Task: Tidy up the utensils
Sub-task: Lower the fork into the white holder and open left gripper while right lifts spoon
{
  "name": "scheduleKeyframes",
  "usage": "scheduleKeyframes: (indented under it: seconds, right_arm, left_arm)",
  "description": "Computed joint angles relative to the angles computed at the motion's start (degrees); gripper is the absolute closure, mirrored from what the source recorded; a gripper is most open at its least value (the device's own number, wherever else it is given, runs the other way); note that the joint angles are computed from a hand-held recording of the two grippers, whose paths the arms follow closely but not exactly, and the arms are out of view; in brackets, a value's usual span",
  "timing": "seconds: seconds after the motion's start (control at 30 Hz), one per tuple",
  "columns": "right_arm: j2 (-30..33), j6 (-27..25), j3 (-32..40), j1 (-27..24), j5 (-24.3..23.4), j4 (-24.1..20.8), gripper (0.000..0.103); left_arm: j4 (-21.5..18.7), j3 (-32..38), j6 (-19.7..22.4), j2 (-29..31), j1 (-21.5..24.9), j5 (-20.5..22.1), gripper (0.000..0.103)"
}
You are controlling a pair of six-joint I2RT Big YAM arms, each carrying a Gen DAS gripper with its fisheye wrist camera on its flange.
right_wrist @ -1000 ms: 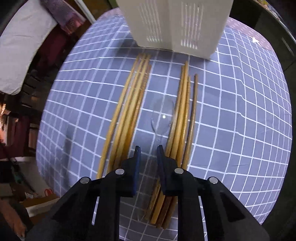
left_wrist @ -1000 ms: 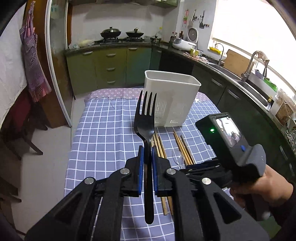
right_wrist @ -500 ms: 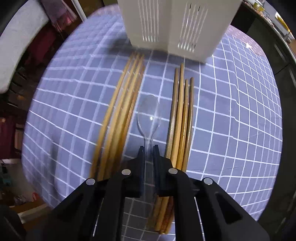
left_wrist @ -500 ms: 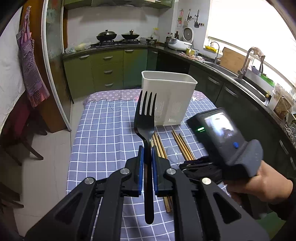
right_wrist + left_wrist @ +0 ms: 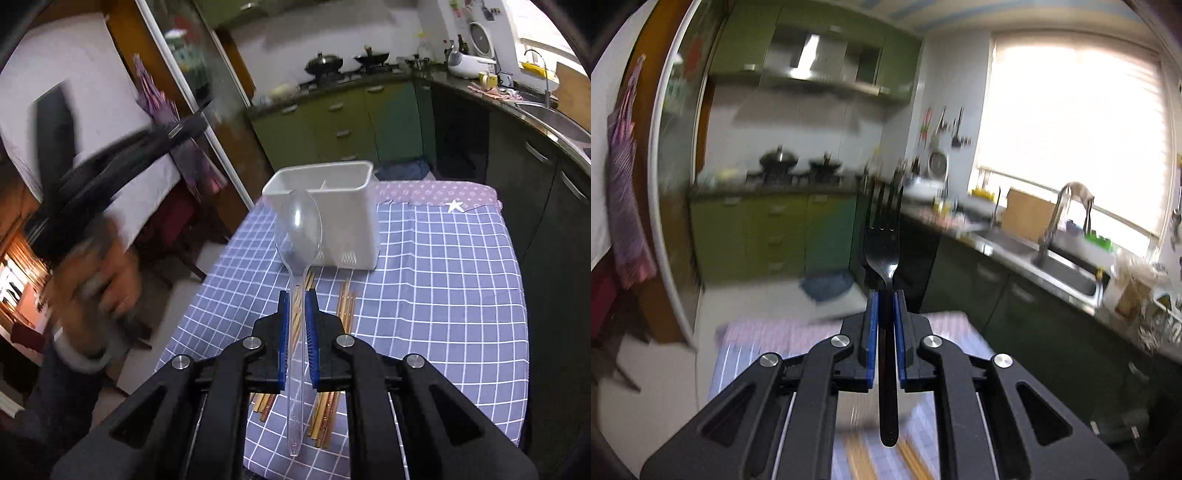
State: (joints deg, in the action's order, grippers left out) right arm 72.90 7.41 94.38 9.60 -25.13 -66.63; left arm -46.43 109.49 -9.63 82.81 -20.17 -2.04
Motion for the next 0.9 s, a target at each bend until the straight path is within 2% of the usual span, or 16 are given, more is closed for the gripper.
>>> scheduleKeyframes:
  seconds: [0.13,0.3,0.43,0.57,0.7,0.73,0.8,0.9]
  right_arm:
    - [-0.34,-1.03,-2.28,-3.28,-4.22,0.44,0.093]
    - [-1.26,-1.81,-4.39,-5.46,-6.95,1.67,0.093]
    - [-0.77,-1.65,-3.31,-5.11,-7.02,3.31,0.093]
    - [-0.06,-1.09,-1.69,-3.91,-5.83,3.91,0.093]
    - [1.43,-0.65,0.28,-3.01,-4.51,4.65,0.093]
    - [1.84,-0.41,0.98,-2.76,-4.13,4.97,0.093]
    - [2.77,0.15,2.83,-2.2,-3.04,5.72,0.093]
    - [4.68,1.31,6.3,-1.34,-0.42,7.93,0.093]
  left_arm:
    - [2.89,5.72,-0.13,6.94,0.1,-2.21,0.095]
    - [5.52,5.87,1.83,10.99,-0.13,-5.42,0.095]
    - [5.45,3.24,1.54,11.04,0.07,-5.15,0.095]
    - [6.42,-0.49,2.92,9.86,-0.4,-5.97,0.095]
    - [5.42,-2.42,4.06,9.32,-0.54,-5.84,0.093]
    - [5.4,-3.14,3.86,8.9,-0.44,-5.57,0.092]
    - [5.64,-4.5,3.59,7.92,-0.26,-5.16,0.081]
    - [6.3,-6.38,3.98,5.91,-0.12,-5.05,0.077]
